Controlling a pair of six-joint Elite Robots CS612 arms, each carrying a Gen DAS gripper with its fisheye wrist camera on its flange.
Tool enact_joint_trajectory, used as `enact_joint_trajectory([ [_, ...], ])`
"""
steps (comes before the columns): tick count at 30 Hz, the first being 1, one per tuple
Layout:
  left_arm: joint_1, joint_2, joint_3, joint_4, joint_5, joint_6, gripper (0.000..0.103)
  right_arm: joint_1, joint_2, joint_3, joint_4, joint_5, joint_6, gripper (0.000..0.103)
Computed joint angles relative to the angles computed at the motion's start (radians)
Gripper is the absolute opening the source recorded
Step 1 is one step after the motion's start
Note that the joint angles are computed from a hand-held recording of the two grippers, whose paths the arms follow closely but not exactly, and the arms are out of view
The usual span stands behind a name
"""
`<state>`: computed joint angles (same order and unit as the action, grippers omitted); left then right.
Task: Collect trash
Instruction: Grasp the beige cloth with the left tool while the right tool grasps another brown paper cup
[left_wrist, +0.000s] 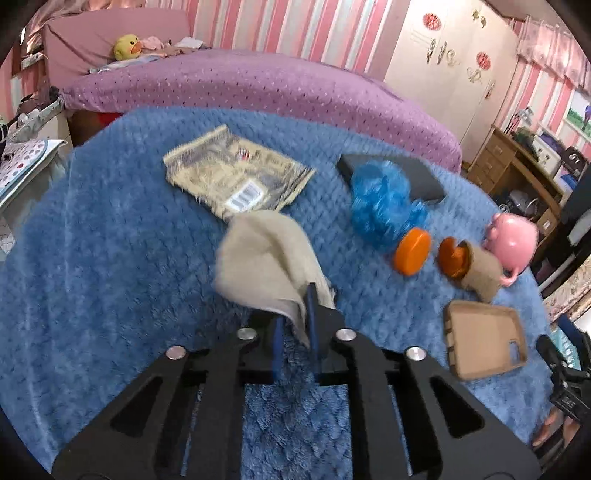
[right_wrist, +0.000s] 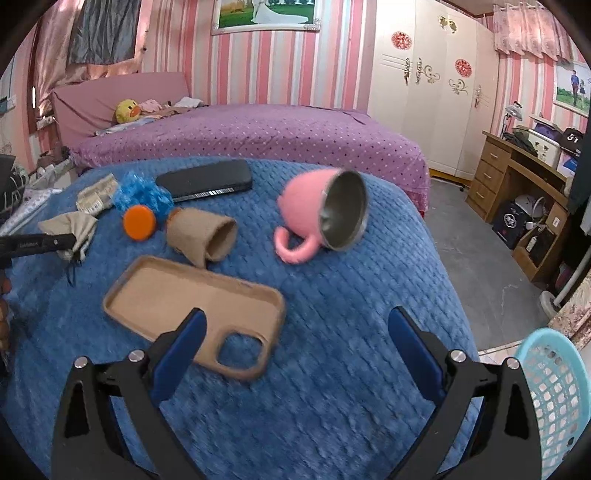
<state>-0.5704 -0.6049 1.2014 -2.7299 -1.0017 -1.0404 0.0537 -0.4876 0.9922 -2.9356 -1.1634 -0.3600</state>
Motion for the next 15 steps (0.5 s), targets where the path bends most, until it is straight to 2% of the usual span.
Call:
enact_joint_trajectory([
  [7, -0.019, -0.063, 0.097, -0.114, 0.069, 0.009, 0.006, 0.041, 0.048, -0.110, 0.080, -0.014, -0.019, 0.096],
  [12, -0.018, -0.071, 0.105, -0.055, 0.081, -0.021, 0.006, 0.077, 0.090, -0.203, 0.139, -0.036, -0.033, 0.095],
  [14, -0.014, -0.067, 0.101, -0.055, 0.067, -0.022, 0.006, 0.089, 0.110, -0.250, 0.178, -0.048, -0.041, 0.090],
  [15, -0.014, -0.066, 0.099, -0.050, 0.067, -0.020, 0.006, 0.094, 0.119, -0.271, 0.201, -0.060, -0.045, 0.083],
])
